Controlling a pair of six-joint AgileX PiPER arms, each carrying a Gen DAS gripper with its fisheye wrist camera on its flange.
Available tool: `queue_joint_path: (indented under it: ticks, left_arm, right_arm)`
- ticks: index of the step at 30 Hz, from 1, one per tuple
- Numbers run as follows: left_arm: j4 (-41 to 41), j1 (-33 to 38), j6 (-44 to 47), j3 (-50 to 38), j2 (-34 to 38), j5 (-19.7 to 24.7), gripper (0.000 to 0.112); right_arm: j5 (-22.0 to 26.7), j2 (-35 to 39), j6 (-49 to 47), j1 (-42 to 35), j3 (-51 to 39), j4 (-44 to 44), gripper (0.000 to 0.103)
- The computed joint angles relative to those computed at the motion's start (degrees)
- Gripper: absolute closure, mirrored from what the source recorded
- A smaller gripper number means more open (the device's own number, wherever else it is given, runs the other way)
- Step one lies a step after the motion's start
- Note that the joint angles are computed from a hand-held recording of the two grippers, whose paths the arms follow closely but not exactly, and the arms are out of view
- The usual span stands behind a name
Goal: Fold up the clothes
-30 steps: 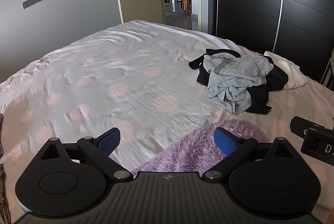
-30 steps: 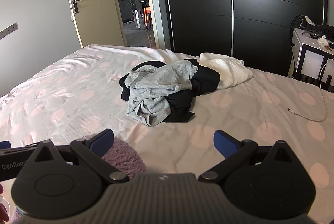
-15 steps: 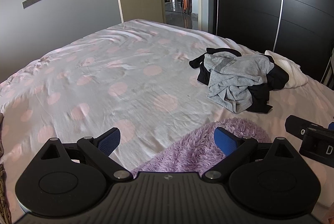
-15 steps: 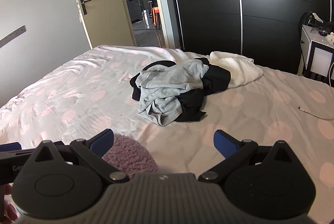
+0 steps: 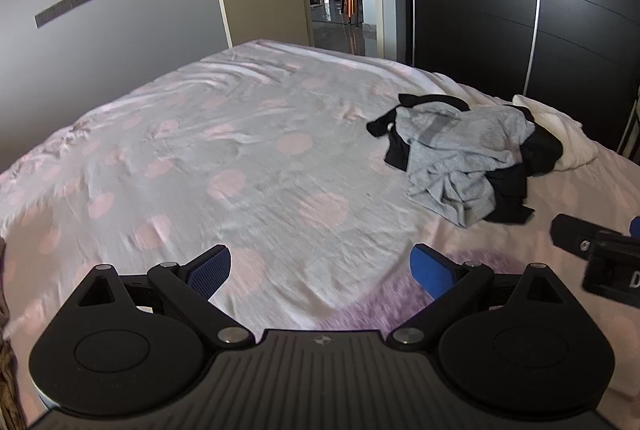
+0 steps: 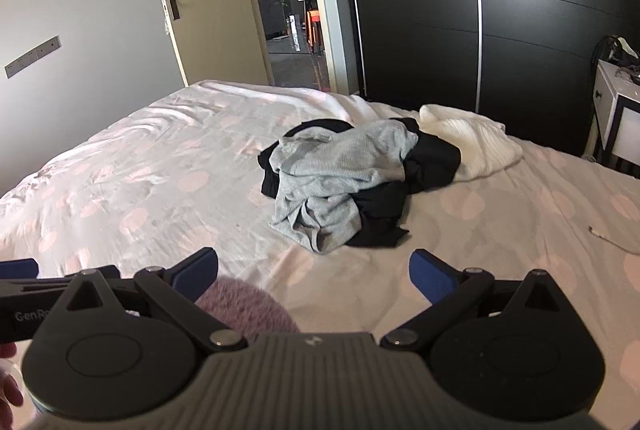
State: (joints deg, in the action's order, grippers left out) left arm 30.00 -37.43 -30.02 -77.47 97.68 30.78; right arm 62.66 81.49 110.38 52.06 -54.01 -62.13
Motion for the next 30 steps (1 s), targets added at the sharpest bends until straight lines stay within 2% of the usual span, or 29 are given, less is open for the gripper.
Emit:
queue_joint_path:
  ticks: [5, 11, 12, 15, 19, 22, 25, 26, 28, 30]
  left_arm:
    - [1.8, 2.1, 2.9, -6.0, 4.4, 0.7, 0.014]
    - [-2.5, 5.2, 11.0, -14.9, 11.6, 3.7, 0.016]
    - [-3.8, 5.9, 12.8, -15.7, 12.6, 3.5, 0.020]
    - [-8.2, 7.9, 18.5, -18.7, 15.8, 3.2, 0.020]
    - [-19.6, 11.3, 27.9, -25.4, 21.1, 6.3, 0.020]
    - [-22.6, 12.9, 30.6, -30.1, 25.2, 8.0, 0.020]
    - [-22.3, 13.7, 30.0, -36.9, 29.9, 12.0, 0.020]
    - [-22.3, 14.0, 30.3, -38.9, 31.2, 13.0, 0.020]
    - [-22.2, 14.3, 30.2, -43.1, 33.9, 14.8, 0.020]
    - [-23.3, 14.7, 30.7, -48.4, 36.9, 18.0, 0.020]
  right_arm:
    - [-5.7, 0.3, -4.1, -6.6, 0.4, -3.5, 0.001]
    - [-13.1, 4.5, -13.8, -16.7, -2.1, -3.1, 0.001]
    - [-14.9, 5.2, -15.3, -18.7, -2.3, -3.0, 0.001]
    - [-18.7, 8.4, -20.2, -24.1, -4.3, -2.0, 0.001]
    - [-22.8, 13.8, -24.7, -30.1, -7.6, -3.3, 0.001]
    - [-25.3, 18.3, -27.9, -33.5, -10.9, -4.4, 0.001]
    - [-28.8, 22.7, -32.4, -37.2, -15.2, -1.6, 0.002]
    - [-29.8, 24.3, -34.4, -38.2, -16.8, -0.1, 0.003]
    - [-31.0, 27.1, -38.3, -39.7, -19.8, 2.6, 0.017]
    - [-30.8, 30.1, -43.5, -40.6, -23.4, 6.4, 0.020]
